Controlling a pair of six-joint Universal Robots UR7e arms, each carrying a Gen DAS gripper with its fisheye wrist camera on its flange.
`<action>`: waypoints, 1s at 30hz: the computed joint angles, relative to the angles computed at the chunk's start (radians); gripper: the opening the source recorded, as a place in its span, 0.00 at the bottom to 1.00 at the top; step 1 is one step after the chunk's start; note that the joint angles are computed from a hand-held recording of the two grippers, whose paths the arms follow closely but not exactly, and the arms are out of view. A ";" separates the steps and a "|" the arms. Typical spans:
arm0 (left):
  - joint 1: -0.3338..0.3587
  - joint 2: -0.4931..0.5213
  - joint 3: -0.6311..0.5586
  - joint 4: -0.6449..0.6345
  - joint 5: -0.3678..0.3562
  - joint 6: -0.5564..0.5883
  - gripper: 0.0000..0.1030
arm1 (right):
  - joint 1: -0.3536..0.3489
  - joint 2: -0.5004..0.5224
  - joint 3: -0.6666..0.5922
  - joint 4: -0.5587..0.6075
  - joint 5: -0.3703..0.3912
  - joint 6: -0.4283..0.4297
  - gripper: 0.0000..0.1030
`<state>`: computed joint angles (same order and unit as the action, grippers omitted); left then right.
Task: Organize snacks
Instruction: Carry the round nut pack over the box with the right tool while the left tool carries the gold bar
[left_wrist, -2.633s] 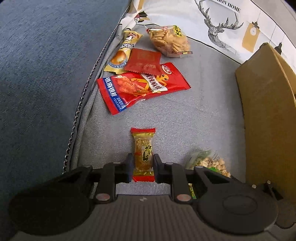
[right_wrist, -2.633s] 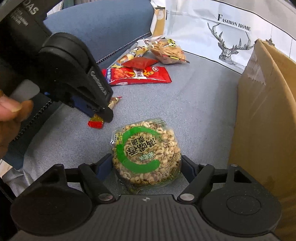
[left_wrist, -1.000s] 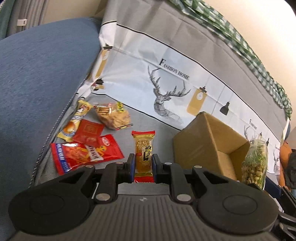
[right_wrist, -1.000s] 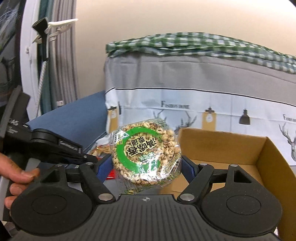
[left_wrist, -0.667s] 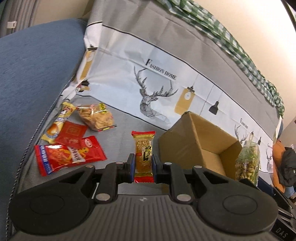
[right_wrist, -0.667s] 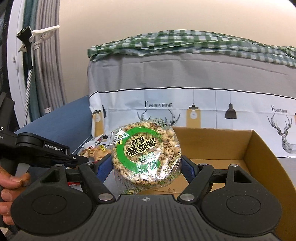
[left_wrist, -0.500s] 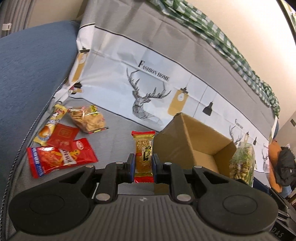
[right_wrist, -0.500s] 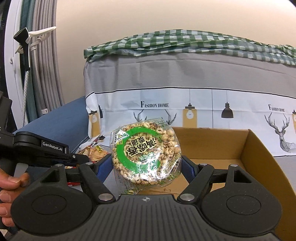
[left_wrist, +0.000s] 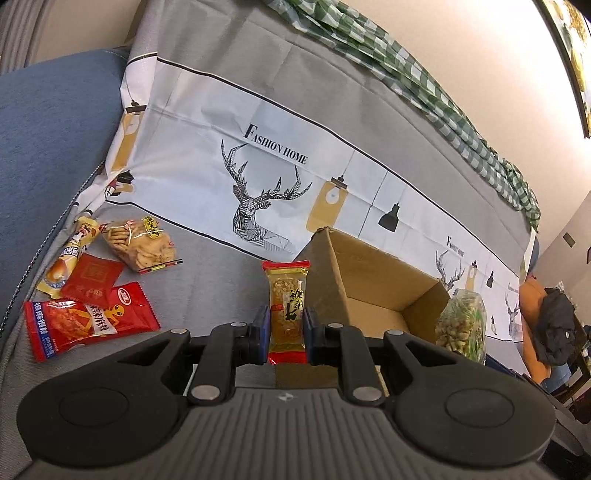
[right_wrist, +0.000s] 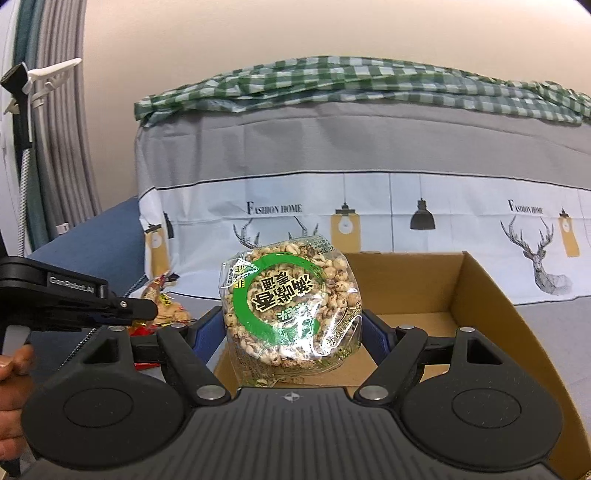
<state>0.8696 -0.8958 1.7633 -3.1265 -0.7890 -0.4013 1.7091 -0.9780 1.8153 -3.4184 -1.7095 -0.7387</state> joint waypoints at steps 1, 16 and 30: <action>0.000 0.000 -0.001 0.000 -0.004 -0.001 0.19 | 0.000 0.001 -0.003 0.002 -0.002 0.005 0.76; -0.015 0.015 0.007 -0.112 -0.018 0.081 0.19 | 0.011 0.028 -0.015 -0.057 -0.048 0.031 0.76; -0.063 0.088 -0.010 -0.291 -0.100 0.321 0.19 | 0.009 0.053 -0.042 -0.158 -0.083 0.048 0.76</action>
<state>0.8066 -0.8082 1.7532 -3.4174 -0.8891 -0.0799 1.7185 -0.9253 1.7730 -3.5763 -1.7925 -0.6910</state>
